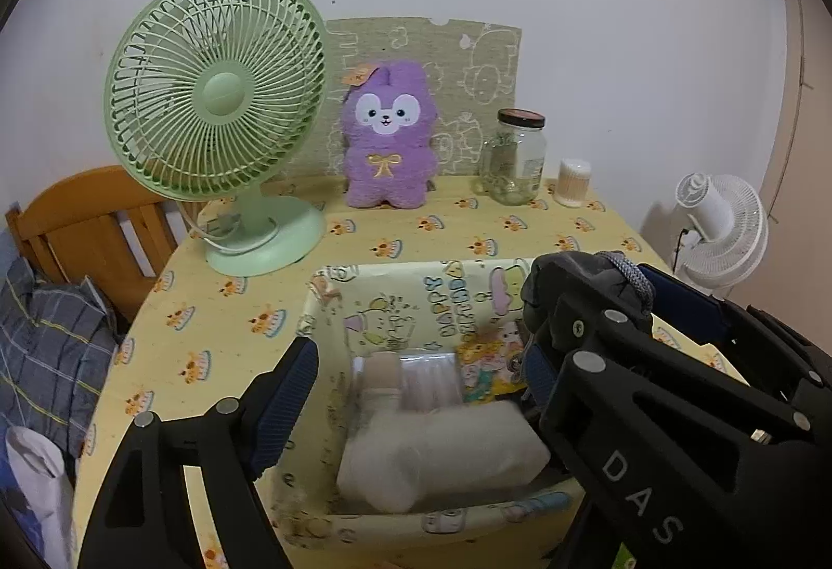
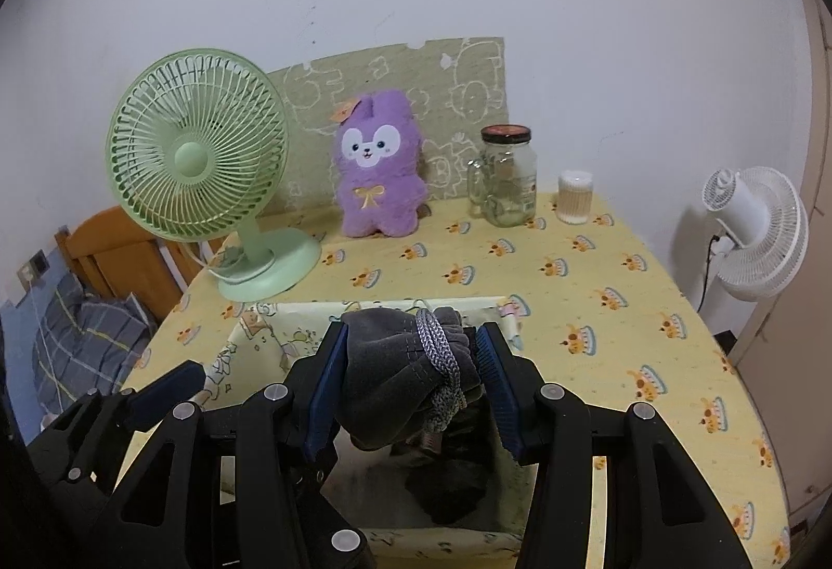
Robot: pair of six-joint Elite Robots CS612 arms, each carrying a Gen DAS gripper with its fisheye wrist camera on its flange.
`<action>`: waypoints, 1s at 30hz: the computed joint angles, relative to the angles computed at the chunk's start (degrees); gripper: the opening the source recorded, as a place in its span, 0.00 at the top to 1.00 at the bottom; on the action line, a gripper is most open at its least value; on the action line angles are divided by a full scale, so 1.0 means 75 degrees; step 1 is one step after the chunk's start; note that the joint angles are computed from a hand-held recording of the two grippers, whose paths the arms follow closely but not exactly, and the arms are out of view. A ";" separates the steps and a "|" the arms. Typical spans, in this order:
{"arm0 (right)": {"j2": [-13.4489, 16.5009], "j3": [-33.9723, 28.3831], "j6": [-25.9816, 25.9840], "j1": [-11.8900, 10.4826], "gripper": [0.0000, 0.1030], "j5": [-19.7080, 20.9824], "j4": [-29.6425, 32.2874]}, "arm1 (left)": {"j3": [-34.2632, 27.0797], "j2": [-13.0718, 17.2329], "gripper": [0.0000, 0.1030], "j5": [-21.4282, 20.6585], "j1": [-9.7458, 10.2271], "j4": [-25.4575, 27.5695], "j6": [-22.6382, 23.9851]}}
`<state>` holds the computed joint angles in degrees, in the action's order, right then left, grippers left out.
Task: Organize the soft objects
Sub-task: 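Lower the cloth and sock into the box and open both tools, then withdraw both tools from the box toward the pink package and green tissue pack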
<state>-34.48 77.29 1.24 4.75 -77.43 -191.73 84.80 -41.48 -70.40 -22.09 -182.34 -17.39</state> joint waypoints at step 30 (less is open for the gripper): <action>0.0189 -0.0319 -0.0372 0.0123 0.14 0.0064 0.0470 | 0.0099 0.0014 0.13 -0.0096 0.0085 0.0086 -0.0181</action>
<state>-33.06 74.90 -1.55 5.68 -76.95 -188.21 85.54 -41.38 -71.12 -21.45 -181.70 -18.75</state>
